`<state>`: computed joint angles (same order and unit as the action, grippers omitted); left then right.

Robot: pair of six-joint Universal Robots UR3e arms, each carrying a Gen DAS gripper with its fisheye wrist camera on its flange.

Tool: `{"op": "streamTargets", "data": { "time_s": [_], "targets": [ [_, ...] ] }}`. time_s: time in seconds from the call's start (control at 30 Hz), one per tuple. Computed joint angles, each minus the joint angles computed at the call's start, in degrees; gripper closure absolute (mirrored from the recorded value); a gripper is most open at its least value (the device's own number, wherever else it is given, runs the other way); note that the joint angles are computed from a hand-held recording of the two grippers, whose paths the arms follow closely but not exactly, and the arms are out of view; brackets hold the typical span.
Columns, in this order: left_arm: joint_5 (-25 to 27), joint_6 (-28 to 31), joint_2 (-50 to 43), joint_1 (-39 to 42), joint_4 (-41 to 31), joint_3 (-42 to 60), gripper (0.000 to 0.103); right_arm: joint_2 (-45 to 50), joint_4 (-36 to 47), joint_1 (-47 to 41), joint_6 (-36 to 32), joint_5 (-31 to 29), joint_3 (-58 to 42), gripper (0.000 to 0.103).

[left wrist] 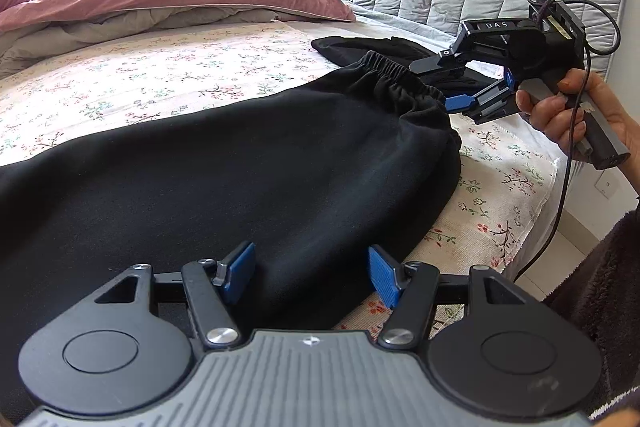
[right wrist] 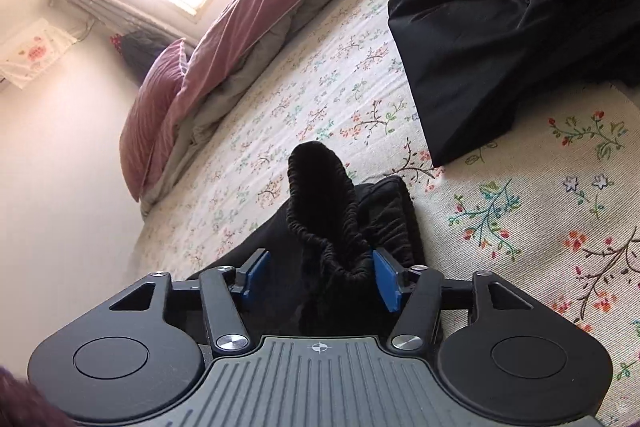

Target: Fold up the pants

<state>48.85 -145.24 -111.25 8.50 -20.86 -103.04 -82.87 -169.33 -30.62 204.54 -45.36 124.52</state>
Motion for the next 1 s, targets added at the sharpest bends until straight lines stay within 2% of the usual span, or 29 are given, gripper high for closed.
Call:
{"op": "streamTargets", "data": {
  "time_s": [0.07,0.13,0.17,0.2,0.23,0.27,0.33,0.43,0.5,0.6,0.7,0.8,0.87,0.93,1.0],
  "targets": [
    [0.4,-0.2,-0.2,-0.6,1.4,-0.3,0.033,0.9,-0.1,1.7,0.3,-2.1,-1.6,0.040],
    [1.4,-0.7,-0.4,-1.2,4.2,-1.1,0.034,1.6,0.8,4.3,0.0,-6.9,-3.9,0.042],
    [2.1,-1.6,-0.4,-1.5,6.5,-2.0,0.037,1.5,1.4,5.6,-0.6,-9.7,-4.8,0.057],
    [2.6,-2.9,-0.6,-1.6,9.3,-2.9,0.044,1.7,1.7,7.4,-0.8,-13.0,-6.0,0.078],
    [2.6,-4.1,-0.7,-1.4,11.6,-3.5,0.054,1.5,1.5,9.0,-1.5,-16.1,-6.6,0.079],
    [2.6,-6.0,-0.8,-1.0,14.5,-4.3,0.061,1.5,-0.3,9.5,-1.4,-16.5,-6.5,0.080],
    [3.3,-9.6,-1.0,-0.4,19.2,-5.0,0.094,1.3,-4.5,8.7,0.1,-13.9,-5.3,0.081],
    [3.1,-13.7,0.2,1.2,25.9,-6.7,0.096,0.2,-8.7,6.6,2.5,-10.2,-4.1,0.082],
    [0.9,-13.5,2.9,2.9,27.0,-8.4,0.096,-1.3,-6.6,5.4,2.2,-8.2,-3.8,0.082],
    [-1.2,-9.9,7.0,4.4,25.3,-11.0,0.096,-3.8,-1.3,4.2,1.3,-6.5,-2.8,0.083],
    [-2.0,-5.5,10.0,4.8,18.9,-12.8,0.096,-6.8,2.5,2.4,-0.1,-4.8,1.0,0.083],
    [0.2,-2.4,9.2,3.2,14.8,-13.3,0.096,-9.9,7.8,1.8,-3.1,-6.5,3.3,0.083],
    [2.2,-1.7,7.8,1.9,12.5,-12.9,0.096,-10.9,12.1,3.4,-5.3,-11.1,2.9,0.085],
    [3.7,-2.2,6.5,1.1,11.8,-12.4,0.094,-11.6,11.7,4.3,-6.2,-13.0,3.7,0.085],
    [1.8,-2.5,6.8,2.3,11.0,-12.6,0.090,-13.0,12.5,4.1,-6.9,-12.9,3.9,0.078]
  ]
}}
